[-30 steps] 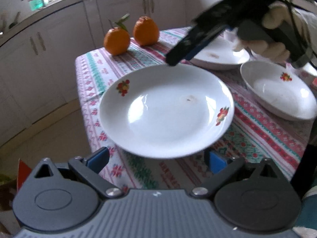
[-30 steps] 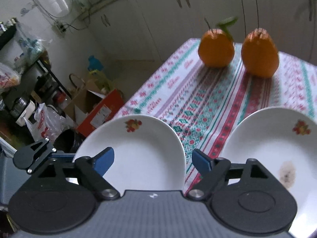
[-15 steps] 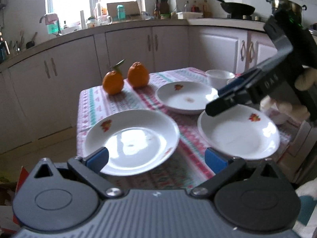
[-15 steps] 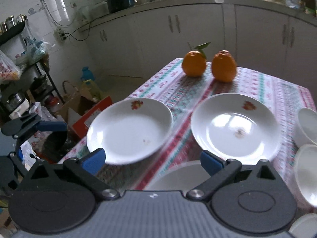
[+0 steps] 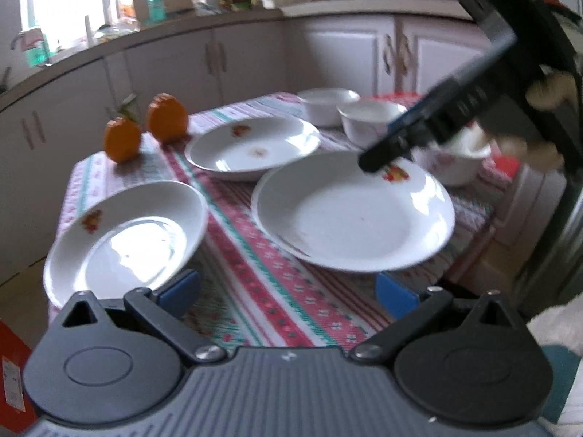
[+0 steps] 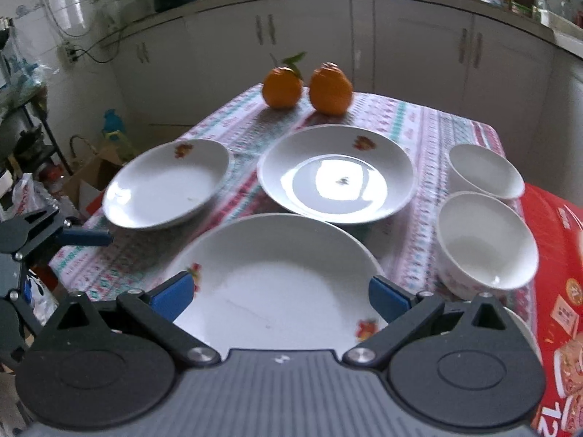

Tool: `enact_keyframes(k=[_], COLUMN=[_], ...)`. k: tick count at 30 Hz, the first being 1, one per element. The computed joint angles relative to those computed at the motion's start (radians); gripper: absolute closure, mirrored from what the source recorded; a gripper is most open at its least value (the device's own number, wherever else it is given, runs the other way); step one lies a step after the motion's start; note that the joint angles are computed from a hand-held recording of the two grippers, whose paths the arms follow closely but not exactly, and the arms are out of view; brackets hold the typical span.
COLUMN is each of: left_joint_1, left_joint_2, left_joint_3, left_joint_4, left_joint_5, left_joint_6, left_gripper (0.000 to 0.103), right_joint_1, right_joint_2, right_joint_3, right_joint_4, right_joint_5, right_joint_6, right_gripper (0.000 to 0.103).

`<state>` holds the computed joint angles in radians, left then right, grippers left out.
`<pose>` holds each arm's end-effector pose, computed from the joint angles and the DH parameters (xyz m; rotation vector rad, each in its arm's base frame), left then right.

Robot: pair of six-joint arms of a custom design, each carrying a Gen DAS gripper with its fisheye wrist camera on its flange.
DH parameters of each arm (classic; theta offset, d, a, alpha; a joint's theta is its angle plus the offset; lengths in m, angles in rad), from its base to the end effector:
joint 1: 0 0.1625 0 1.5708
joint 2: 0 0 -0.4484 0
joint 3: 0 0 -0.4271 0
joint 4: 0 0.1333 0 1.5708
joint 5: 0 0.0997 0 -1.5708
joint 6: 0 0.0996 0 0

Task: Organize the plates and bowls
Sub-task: 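Carry the white plate with the right gripper over another white plate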

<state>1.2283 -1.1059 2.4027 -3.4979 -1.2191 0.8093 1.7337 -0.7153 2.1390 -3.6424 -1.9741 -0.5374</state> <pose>0.0060 -0.4823 0.1354 1.2758 2.2384 -0.7101 0.1799 -0.5135 0.0212 0.7064 -2.4417 0.7401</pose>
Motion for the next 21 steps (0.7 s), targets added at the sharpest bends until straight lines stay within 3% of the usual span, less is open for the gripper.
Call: enact_keyframes(k=[7,15,21], left_joint_1=[-0.009,-0.007,-0.01], left_joint_2=[0.046,0.088,0.1], left_joint_3=[-0.016,-0.043,-0.057], left_joint_4=[0.049,0.058,0.063], left_joint_5=[0.006,-0.009,-0.016], left_joint_6=[0.065,0.072,0.069], left_gripper=[0.001,0.001,0.002], right_joint_1=[-0.054,-0.06,-0.077], right_joint_2=[-0.041,-0.041,-0.045], right_joint_3=[-0.035,-0.11,-0.146], right_joint_4=[0.136,0.309,0.404], right_joint_5=[0.032,0.005,0.017], right_joint_6=[0.033,0.042,0.076], right_gripper=[0.002,0.024,0.035])
